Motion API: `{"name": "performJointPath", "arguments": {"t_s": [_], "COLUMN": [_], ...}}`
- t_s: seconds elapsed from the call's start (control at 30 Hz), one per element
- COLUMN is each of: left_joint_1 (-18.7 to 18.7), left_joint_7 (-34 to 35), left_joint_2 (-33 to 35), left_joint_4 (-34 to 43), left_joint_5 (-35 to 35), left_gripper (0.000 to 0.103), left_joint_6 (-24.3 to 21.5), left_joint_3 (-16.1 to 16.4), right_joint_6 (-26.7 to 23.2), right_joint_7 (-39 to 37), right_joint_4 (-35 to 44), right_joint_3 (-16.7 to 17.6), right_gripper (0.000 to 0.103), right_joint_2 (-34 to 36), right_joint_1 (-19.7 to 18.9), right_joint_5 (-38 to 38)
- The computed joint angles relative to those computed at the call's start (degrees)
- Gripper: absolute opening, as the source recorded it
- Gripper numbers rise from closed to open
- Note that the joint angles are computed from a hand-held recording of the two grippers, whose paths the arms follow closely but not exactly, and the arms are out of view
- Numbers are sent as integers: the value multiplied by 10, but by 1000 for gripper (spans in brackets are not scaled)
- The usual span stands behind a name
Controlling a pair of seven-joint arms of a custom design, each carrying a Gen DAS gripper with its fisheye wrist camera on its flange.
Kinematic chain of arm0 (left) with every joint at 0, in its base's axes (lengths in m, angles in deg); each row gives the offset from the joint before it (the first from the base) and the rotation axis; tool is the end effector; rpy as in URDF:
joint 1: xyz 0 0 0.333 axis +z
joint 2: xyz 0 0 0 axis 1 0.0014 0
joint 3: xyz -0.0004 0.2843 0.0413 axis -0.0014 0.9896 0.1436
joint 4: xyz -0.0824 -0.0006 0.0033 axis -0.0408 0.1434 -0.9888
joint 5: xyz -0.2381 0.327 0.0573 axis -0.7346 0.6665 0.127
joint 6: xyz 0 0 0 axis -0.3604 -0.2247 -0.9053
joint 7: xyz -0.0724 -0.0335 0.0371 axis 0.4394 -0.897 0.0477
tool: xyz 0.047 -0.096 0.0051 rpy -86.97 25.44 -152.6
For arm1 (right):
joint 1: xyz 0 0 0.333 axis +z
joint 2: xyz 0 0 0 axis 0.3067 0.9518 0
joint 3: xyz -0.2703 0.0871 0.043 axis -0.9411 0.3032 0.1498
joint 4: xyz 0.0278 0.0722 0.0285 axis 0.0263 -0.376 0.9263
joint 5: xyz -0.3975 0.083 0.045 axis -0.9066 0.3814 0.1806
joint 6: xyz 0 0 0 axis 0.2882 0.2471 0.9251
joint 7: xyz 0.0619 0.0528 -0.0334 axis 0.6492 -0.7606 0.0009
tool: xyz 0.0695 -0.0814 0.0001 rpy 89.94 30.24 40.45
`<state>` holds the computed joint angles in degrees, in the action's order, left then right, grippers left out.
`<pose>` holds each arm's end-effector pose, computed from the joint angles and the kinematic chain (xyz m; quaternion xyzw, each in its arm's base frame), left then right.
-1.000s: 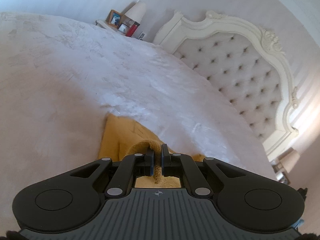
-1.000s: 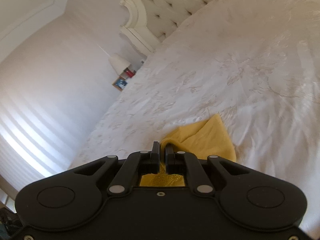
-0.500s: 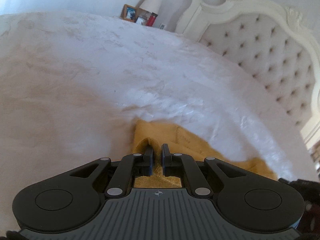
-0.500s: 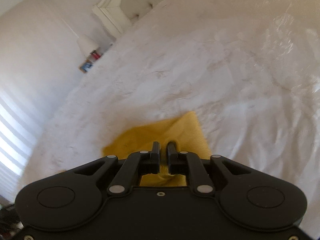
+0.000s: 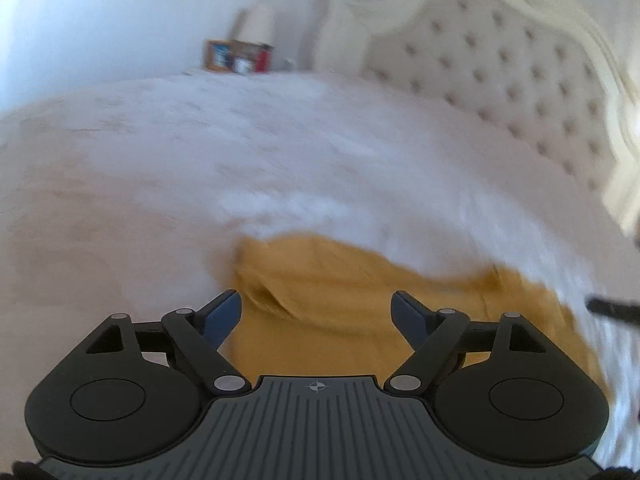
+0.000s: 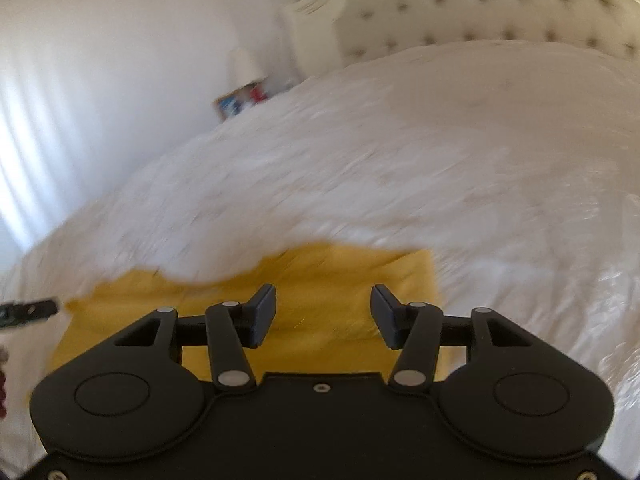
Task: Fold small clothes
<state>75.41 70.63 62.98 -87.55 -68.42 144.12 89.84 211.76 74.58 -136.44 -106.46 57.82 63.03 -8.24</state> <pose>0.5107 -0.0687 0.5195 -0.5816 0.6690 -0.4135 0.2079 0.5019 0.0052 0.4828 -0.5752 0.6425 -0.2162 0.4578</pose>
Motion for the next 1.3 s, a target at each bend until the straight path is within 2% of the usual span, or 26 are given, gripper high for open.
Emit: {"name": "performJointPath", "arguments": {"t_s": [0.1, 0.17, 0.27, 0.4, 0.67, 0.77, 0.87, 1.0, 1.13, 1.3], "left_joint_1": [0, 1, 13, 40, 78, 86, 96, 102, 83, 53], "left_joint_7": [6, 5, -9, -56, -149, -191, -206, -171, -87, -37], "left_joint_2": [-5, 3, 29, 81, 176, 206, 220, 181, 108, 9], "left_joint_4": [-8, -2, 16, 61, 166, 207, 238, 205, 127, 7], "left_joint_5": [26, 38, 69, 130, 244, 295, 283, 223, 150, 147], "left_gripper": [82, 82, 82, 82, 82, 82, 82, 82, 82, 82], "left_joint_6": [-28, -40, -50, -74, -85, -99, -129, -123, -120, -114], "left_joint_3": [-12, -19, -38, -65, -99, -104, -107, -110, -98, -81], "right_joint_6": [-43, -64, -90, -142, -186, -191, -174, -150, -139, -120], "right_joint_7": [-2, -19, -24, 21, 58, 101, 122, 42, -19, -5], "right_joint_4": [2, 15, 41, 99, 214, 235, 226, 174, 103, -7], "right_joint_3": [62, 72, 104, 162, 208, 224, 241, 269, 293, 319], "right_gripper": [59, 59, 59, 59, 61, 61, 61, 61, 61, 64], "right_joint_2": [13, 30, 68, 133, 232, 250, 241, 190, 128, 45], "right_joint_1": [-47, -45, -68, -136, -208, -232, -255, -274, -286, -302], "right_joint_5": [-18, -12, -12, -49, -47, -78, -88, -9, 41, 7]}}
